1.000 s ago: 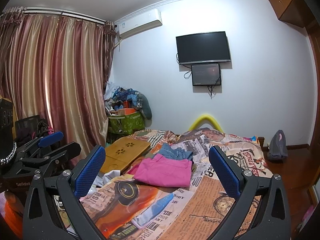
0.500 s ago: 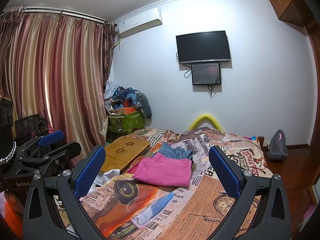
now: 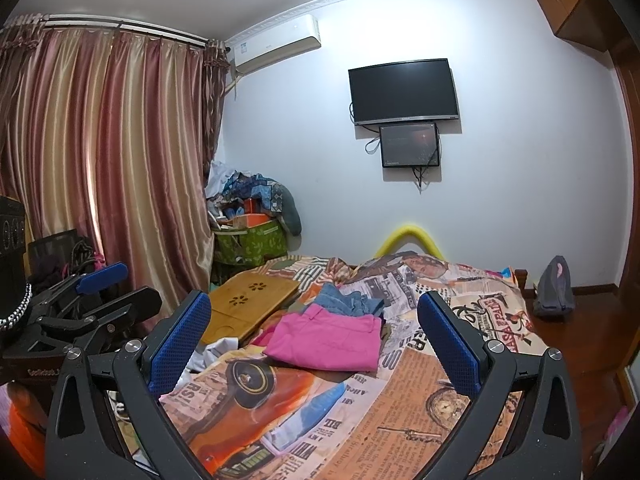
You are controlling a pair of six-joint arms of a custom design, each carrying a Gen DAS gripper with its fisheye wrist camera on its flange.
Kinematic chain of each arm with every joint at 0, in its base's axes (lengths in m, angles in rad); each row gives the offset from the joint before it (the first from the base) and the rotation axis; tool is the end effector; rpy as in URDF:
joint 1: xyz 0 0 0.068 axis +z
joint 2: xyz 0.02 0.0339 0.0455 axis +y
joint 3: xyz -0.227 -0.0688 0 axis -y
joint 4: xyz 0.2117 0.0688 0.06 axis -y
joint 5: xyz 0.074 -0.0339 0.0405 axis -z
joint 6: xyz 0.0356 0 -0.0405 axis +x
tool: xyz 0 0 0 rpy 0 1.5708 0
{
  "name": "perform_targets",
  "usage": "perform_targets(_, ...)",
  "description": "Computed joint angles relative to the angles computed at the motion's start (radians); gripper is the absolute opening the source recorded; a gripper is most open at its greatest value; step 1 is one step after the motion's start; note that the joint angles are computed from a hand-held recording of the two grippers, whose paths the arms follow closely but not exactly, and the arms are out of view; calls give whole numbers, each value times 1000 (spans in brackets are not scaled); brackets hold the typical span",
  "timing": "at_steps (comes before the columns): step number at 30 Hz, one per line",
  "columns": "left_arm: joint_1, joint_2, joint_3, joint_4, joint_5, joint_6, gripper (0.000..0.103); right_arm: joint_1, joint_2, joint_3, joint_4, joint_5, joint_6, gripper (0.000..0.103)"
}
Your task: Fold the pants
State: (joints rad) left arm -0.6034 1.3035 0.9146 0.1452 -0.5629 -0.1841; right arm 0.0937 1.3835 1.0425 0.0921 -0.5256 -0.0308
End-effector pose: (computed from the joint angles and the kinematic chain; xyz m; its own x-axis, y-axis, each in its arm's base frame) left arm 0.2411 -0.1431 0.2826 -0.2051 -0.0467 -0.9776 0.0162 0.9986 -0.0511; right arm 0.2959 0.0457 0.2965 -0.2277 -0.0482 -0.9725 -0.5724 0.8146 0.0937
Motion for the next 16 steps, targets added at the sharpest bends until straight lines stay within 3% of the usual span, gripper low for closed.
perform_targets(16,13,9,6,-24,22,-17,103,-2,15,-1,1,-1,11,103)
